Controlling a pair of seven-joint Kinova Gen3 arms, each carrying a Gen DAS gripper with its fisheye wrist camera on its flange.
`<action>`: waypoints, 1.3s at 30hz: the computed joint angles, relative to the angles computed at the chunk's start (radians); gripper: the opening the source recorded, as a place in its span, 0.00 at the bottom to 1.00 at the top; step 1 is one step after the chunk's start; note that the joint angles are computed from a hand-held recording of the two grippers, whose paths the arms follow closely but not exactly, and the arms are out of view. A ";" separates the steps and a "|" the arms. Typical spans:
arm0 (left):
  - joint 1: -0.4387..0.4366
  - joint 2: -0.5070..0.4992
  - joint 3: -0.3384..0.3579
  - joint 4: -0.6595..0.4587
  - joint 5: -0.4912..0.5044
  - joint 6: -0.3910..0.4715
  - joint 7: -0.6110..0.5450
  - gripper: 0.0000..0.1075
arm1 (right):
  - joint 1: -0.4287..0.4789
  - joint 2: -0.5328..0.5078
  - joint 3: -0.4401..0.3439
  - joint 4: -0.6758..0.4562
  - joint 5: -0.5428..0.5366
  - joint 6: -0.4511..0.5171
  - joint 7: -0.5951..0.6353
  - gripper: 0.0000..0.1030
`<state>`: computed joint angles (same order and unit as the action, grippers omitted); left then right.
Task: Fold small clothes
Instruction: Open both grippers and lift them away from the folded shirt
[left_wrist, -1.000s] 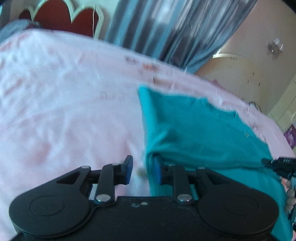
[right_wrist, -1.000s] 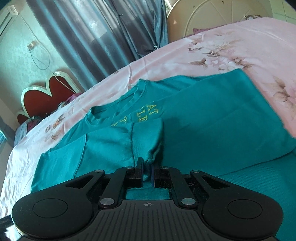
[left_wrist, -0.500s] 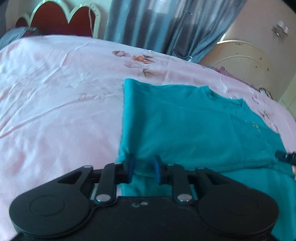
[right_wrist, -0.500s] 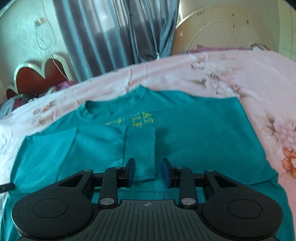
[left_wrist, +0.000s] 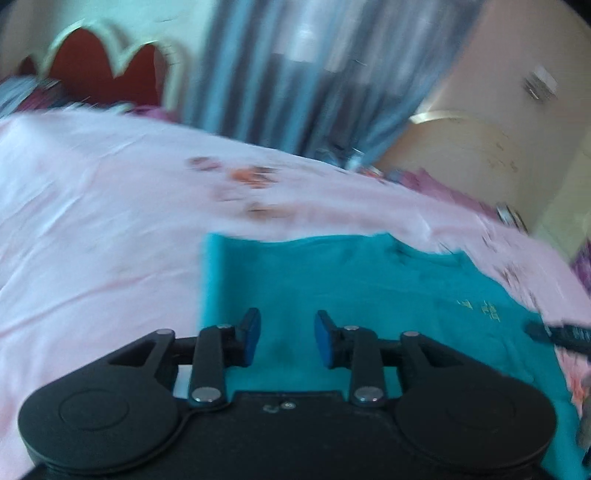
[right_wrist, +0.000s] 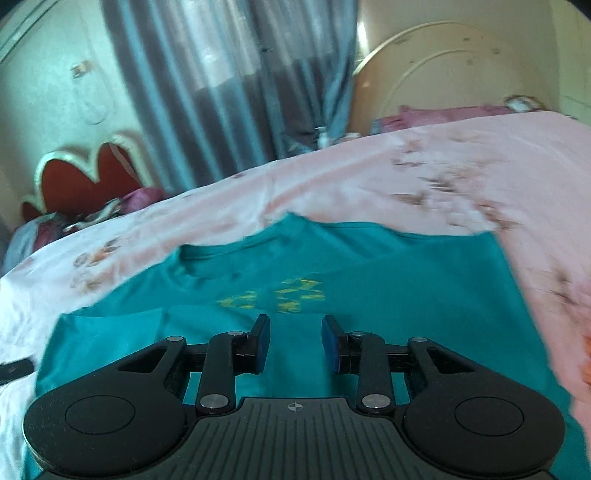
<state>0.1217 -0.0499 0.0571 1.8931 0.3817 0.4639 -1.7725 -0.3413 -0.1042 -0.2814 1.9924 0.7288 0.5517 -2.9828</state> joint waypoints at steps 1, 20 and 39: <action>0.028 0.028 -0.003 -0.015 -0.041 -0.008 0.013 0.37 | -0.021 0.023 0.021 -0.014 -0.013 -0.006 0.041 0.31; -0.034 0.171 -0.009 -0.167 -0.170 0.027 0.110 0.53 | -0.122 0.136 0.146 -0.139 -0.075 0.081 0.162 0.31; 0.039 -0.133 0.059 0.149 -0.353 0.040 0.185 0.61 | -0.140 0.007 -0.029 0.009 -0.090 0.171 0.053 0.31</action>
<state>0.1606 -0.1832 0.1161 2.0425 0.0287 0.5040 -1.5872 -0.4812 -0.0967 -0.3101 2.0017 0.6387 0.7223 -2.9299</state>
